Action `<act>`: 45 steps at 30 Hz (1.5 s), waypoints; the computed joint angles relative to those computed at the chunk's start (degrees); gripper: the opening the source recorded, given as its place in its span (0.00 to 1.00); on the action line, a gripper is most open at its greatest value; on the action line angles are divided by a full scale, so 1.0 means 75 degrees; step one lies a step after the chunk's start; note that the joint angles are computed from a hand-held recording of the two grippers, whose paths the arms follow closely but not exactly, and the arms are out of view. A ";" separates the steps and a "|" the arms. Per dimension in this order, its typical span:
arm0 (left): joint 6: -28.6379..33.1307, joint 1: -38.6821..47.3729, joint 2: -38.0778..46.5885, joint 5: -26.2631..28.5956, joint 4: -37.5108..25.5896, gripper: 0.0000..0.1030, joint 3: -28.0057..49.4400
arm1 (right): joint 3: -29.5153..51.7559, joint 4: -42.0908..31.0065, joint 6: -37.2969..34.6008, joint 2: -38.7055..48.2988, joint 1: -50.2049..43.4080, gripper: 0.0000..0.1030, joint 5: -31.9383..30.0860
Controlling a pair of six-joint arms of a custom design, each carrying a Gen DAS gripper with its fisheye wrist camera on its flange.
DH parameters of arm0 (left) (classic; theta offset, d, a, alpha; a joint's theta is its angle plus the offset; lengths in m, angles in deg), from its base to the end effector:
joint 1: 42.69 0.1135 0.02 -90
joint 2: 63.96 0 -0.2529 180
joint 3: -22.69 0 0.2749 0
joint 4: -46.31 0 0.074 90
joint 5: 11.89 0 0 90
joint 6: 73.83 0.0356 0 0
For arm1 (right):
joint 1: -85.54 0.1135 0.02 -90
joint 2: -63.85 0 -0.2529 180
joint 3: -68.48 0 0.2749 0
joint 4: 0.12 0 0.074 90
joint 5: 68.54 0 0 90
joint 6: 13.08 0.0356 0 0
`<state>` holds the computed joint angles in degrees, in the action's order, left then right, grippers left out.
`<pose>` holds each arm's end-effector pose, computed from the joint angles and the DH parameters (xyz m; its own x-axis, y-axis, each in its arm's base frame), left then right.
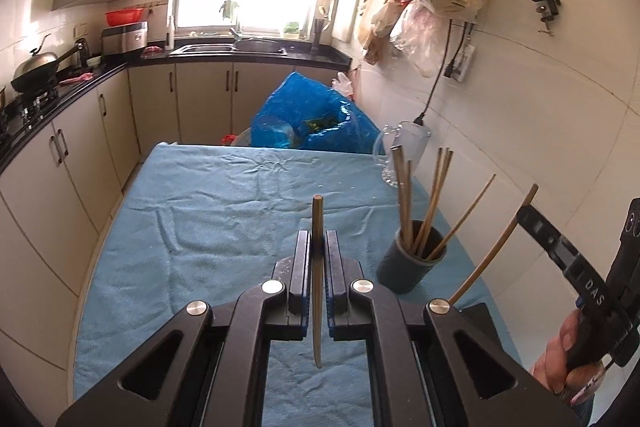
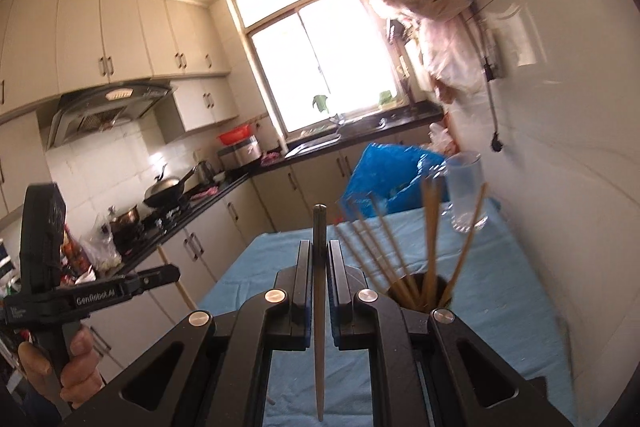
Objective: Organize utensils
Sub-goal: 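Lift both held chopsticks upright and carry them over the black cup, then lower the chopsticks into the black cup and open both tools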
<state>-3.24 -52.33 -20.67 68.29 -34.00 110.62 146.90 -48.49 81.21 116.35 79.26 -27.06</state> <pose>0.1195 -0.0141 0.4165 -0.5516 -0.2384 -0.7993 -0.1643 0.9706 -0.1762 0.2052 0.0043 0.3970 -0.4246 0.0966 -0.9002 -0.5857 0.7289 0.3544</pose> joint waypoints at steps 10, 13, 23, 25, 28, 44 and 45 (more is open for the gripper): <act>-0.0356 -0.1247 0.0854 -0.0601 0.0154 0.05 0.0871 | 0.0542 0.0194 0.0232 0.0329 -0.1159 0.07 -0.0644; -0.0387 -0.1645 0.1246 -0.0858 0.0213 0.05 0.1310 | 0.0728 0.0347 0.0391 0.0412 -0.1328 0.07 -0.0667; -0.0323 -0.2511 0.2729 -0.1422 0.0481 0.05 0.3059 | 0.1641 0.0805 0.1008 0.1270 -0.1883 0.07 -0.0971; -0.0264 -0.2565 0.3064 -0.1447 0.0592 0.05 0.3416 | 0.1719 0.1025 0.1167 0.1339 -0.1883 0.07 -0.0838; -0.0194 -0.2553 0.3466 -0.1425 0.0763 0.05 0.3801 | 0.1953 0.1284 0.1315 0.1547 -0.1773 0.07 -0.0502; -0.0057 -0.1606 0.4151 -0.0237 0.2423 0.05 0.2353 | 0.1966 0.1860 0.1162 0.2671 -0.0576 0.07 0.0938; -0.0072 -0.1563 0.4140 -0.0173 0.2489 0.05 0.2213 | 0.1912 0.1815 0.1052 0.2711 -0.0509 0.07 0.0993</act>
